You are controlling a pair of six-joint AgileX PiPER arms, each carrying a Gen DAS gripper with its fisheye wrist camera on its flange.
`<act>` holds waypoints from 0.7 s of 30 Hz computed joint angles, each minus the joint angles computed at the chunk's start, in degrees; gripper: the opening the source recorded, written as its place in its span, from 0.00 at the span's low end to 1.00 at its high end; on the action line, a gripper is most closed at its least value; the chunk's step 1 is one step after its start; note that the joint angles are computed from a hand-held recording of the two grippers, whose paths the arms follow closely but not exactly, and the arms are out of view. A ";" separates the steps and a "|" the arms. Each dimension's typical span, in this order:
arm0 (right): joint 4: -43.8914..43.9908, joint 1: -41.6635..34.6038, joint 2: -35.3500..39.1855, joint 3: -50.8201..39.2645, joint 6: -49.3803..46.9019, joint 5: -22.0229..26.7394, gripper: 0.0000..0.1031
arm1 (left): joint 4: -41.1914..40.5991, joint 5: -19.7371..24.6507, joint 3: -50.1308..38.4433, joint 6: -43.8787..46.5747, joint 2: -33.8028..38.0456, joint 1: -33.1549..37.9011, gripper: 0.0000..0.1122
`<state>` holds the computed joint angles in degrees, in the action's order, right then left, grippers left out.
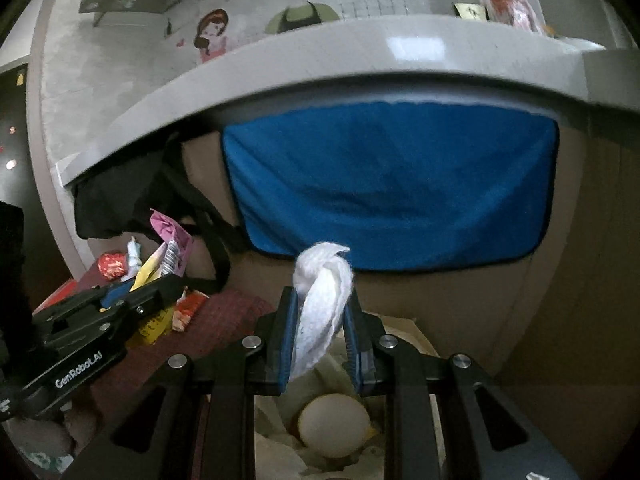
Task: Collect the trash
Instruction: 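Open both tools to drop the tissue and wrapper into the bin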
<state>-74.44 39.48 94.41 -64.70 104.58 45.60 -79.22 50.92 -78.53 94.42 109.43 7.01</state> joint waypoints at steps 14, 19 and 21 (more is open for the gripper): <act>1.14 -4.63 1.62 5.68 6.63 -6.29 0.44 | 11.77 12.25 -17.37 -15.63 14.22 -1.20 0.44; 2.34 -4.33 1.41 5.82 7.84 -5.64 0.44 | 12.77 13.30 -21.36 -20.35 14.97 1.86 0.44; 3.34 -3.08 1.91 4.29 6.62 -3.32 0.44 | 13.58 13.15 -23.15 -22.34 15.27 3.59 0.44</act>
<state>-71.10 36.40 96.32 -60.41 111.20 42.28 -65.64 64.07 -101.68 72.09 124.70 10.61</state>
